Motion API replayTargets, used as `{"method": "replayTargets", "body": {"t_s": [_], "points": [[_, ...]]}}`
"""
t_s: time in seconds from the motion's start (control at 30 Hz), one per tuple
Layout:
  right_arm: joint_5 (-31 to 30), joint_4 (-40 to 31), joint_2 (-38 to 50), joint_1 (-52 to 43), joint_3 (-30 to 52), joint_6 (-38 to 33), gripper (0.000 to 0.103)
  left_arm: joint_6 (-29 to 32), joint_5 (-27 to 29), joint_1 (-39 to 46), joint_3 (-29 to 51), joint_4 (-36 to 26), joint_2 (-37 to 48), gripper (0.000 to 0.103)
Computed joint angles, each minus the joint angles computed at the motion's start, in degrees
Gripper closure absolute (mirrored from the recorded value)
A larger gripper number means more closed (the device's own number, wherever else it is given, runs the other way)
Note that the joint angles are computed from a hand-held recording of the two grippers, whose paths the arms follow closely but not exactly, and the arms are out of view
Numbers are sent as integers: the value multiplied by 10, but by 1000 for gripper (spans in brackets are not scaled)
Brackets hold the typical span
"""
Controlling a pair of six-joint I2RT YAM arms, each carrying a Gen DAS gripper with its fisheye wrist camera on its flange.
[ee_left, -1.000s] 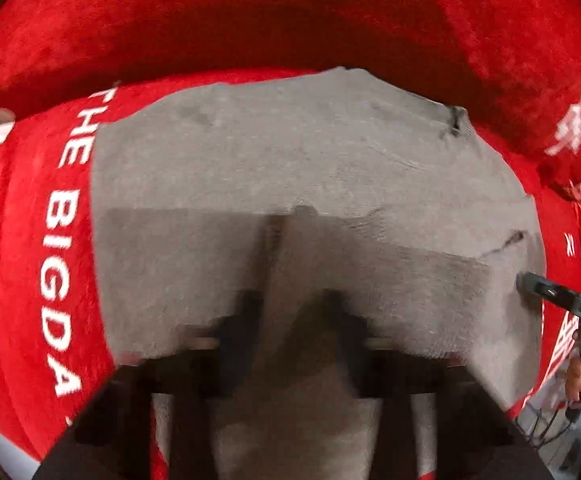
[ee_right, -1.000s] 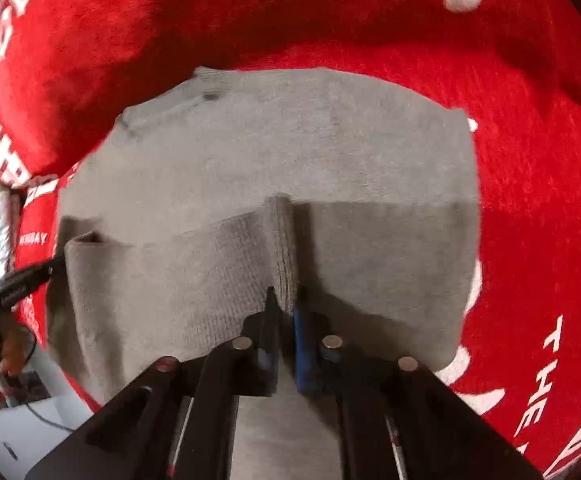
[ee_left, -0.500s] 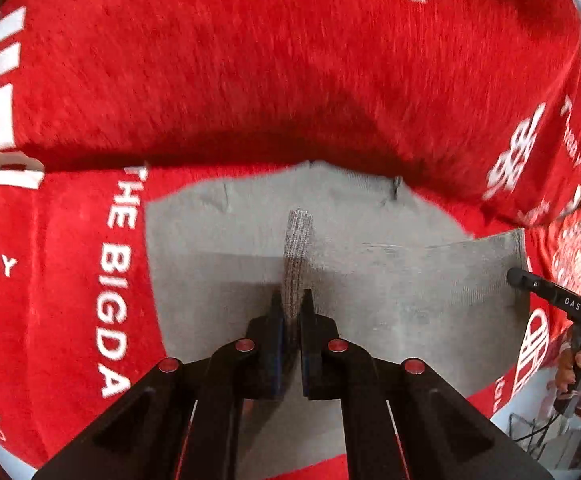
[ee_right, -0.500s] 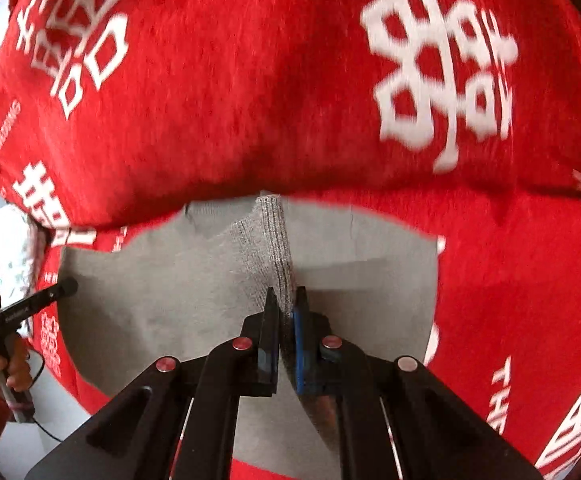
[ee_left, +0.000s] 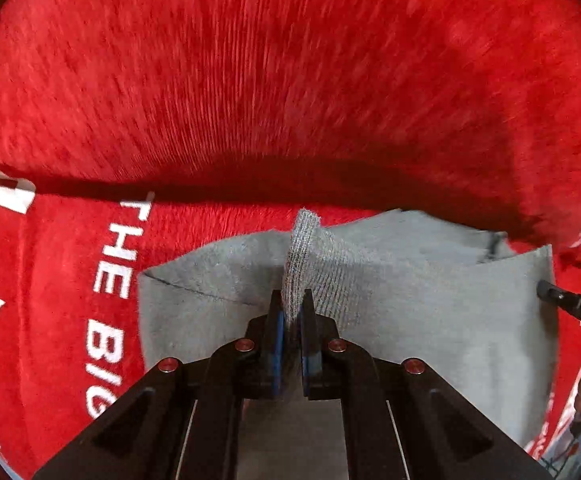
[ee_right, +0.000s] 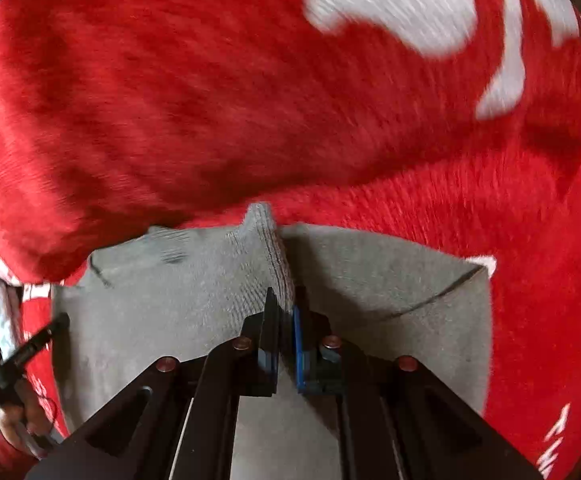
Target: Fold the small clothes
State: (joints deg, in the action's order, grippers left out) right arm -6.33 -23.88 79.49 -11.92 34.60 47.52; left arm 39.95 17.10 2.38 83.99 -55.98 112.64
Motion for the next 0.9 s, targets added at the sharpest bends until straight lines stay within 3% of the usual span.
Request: {"method": "replayTargets", "body": {"t_s": [0.17,0.2,0.23,0.27,0.53,0.7,0.83,0.9], "points": [[0,14,-11,-17,-14,25,95,-9,-18,-6,-32,51,2,95],[16,-13,-16,-16,-6,35,91,-11,-19,-6,-31,52,3,94],[28,-36,-27,-22,-6,38,80,-16,-21,-6,-26,49,5,94],[34,-56,-39,-32,-6,39,77,-19,-22,-2,-17,46,11,94],[44,-202,-180,-38,-7,39,77,3,-53,32,29,30,4,94],[50,-258,-268,116,-12,143,77,46,-27,84,105,-84,21,94],[68,-279,-288,258,-20,247,77,118,-12,118,60,-142,-26,94],[75,-264,-259,326,-29,305,77,141,-30,127,-1,-135,-66,94]]}}
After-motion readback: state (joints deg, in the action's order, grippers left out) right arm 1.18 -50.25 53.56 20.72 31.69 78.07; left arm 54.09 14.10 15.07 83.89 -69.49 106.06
